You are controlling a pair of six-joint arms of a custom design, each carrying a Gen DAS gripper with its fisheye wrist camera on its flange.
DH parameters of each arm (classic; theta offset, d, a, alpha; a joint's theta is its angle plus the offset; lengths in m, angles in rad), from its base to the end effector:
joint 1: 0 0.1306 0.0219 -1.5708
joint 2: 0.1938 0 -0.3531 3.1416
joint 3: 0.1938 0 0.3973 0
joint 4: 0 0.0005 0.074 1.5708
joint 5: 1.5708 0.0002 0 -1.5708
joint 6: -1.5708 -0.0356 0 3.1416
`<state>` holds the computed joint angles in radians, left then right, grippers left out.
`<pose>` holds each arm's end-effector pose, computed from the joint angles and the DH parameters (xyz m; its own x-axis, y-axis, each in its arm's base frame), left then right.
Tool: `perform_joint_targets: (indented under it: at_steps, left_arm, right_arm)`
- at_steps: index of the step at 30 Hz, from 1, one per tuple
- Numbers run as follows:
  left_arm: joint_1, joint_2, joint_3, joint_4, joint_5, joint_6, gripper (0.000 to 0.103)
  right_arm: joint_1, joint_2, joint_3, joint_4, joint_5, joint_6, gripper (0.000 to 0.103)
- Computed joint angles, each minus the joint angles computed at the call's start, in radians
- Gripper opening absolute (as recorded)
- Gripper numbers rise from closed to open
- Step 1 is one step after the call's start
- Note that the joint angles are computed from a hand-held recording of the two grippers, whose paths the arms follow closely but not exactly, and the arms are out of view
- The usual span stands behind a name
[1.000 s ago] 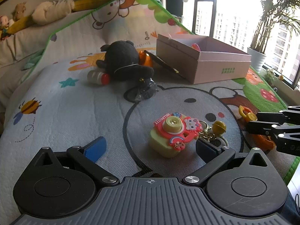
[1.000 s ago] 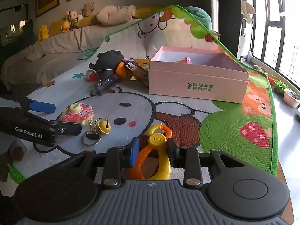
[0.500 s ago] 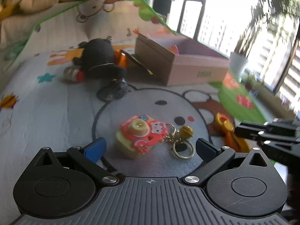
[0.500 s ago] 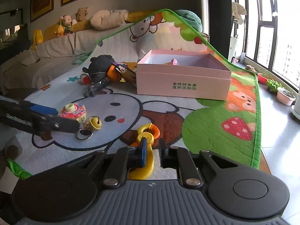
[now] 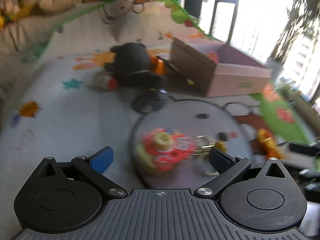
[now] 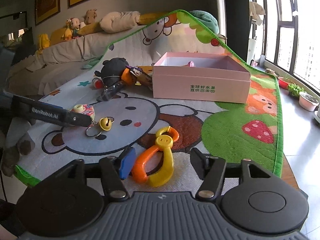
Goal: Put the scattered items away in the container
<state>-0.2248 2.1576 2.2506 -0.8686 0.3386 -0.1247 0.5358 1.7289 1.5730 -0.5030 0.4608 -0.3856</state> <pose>0.7212 -0.1776 0.3429 -0.6223 0.2627 -0.7374 0.5229 0.8405 -0.1420 0.5412 0.3023 0.3354 -0.5461 0.0676 -0.8350 0.0544 0.9975 0.0451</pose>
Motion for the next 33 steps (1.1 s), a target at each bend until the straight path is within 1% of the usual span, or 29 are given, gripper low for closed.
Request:
perform_joint_targets:
  at_steps: [5, 8, 10, 11, 12, 16, 17, 19, 23, 24, 25, 26, 27, 28, 29, 31, 33]
  left_arm:
    - [-0.019, 0.035, 0.054, -0.004, -0.048, 0.023, 0.103]
    - [-0.018, 0.033, 0.047, 0.008, -0.025, -0.013, 0.103]
    - [-0.013, 0.028, 0.045, -0.003, 0.002, -0.044, 0.103]
    - [-0.011, 0.020, 0.034, -0.004, 0.003, -0.058, 0.103]
    - [-0.010, 0.011, 0.021, -0.002, -0.011, -0.068, 0.103]
    - [-0.006, -0.018, -0.036, 0.026, -0.114, -0.098, 0.103]
    - [-0.002, -0.022, -0.045, 0.030, -0.129, -0.102, 0.103]
    - [0.009, -0.035, -0.065, 0.044, -0.146, -0.107, 0.103]
    - [0.022, -0.061, -0.107, 0.097, -0.232, -0.107, 0.103]
    - [0.027, -0.061, -0.106, 0.098, -0.242, -0.098, 0.103]
    - [0.032, -0.056, -0.095, 0.089, -0.239, -0.083, 0.103]
    - [0.038, -0.051, -0.084, 0.078, -0.224, -0.066, 0.103]
    - [0.042, -0.047, -0.073, 0.065, -0.204, -0.050, 0.103]
    - [0.046, -0.042, -0.063, 0.052, -0.178, -0.036, 0.103]
    - [0.049, -0.041, -0.057, 0.043, -0.153, -0.025, 0.103]
    - [0.050, -0.047, -0.063, 0.039, -0.114, -0.022, 0.103]
    - [0.048, -0.058, -0.078, 0.044, -0.082, -0.027, 0.103]
  right_arm:
    - [0.007, 0.008, 0.009, -0.010, 0.017, 0.012, 0.069]
    - [0.007, 0.007, 0.006, -0.014, 0.037, 0.011, 0.073]
    - [0.005, 0.008, 0.008, -0.023, 0.039, 0.002, 0.075]
    - [0.004, 0.009, 0.009, -0.024, 0.038, -0.001, 0.076]
    - [0.003, 0.010, 0.009, -0.024, 0.037, -0.001, 0.076]
    - [0.004, 0.016, 0.014, -0.027, 0.026, 0.004, 0.077]
    - [0.004, 0.018, 0.015, -0.028, 0.026, 0.007, 0.079]
    - [0.006, 0.017, 0.013, -0.025, 0.033, 0.013, 0.082]
    - [0.009, 0.015, 0.010, -0.015, 0.043, 0.008, 0.082]
    - [0.010, 0.014, 0.008, -0.009, 0.046, 0.003, 0.082]
    - [0.011, 0.014, 0.008, -0.007, 0.047, 0.000, 0.081]
    - [0.011, 0.014, 0.009, -0.006, 0.047, 0.000, 0.076]
    - [0.011, 0.014, 0.009, -0.007, 0.046, 0.000, 0.067]
    - [0.010, 0.015, 0.013, -0.013, 0.042, 0.000, 0.061]
    - [0.009, 0.017, 0.017, -0.023, 0.029, 0.001, 0.050]
    - [0.010, 0.016, 0.018, -0.031, 0.021, 0.021, 0.044]
    - [0.013, 0.009, 0.012, -0.036, 0.030, 0.036, 0.044]
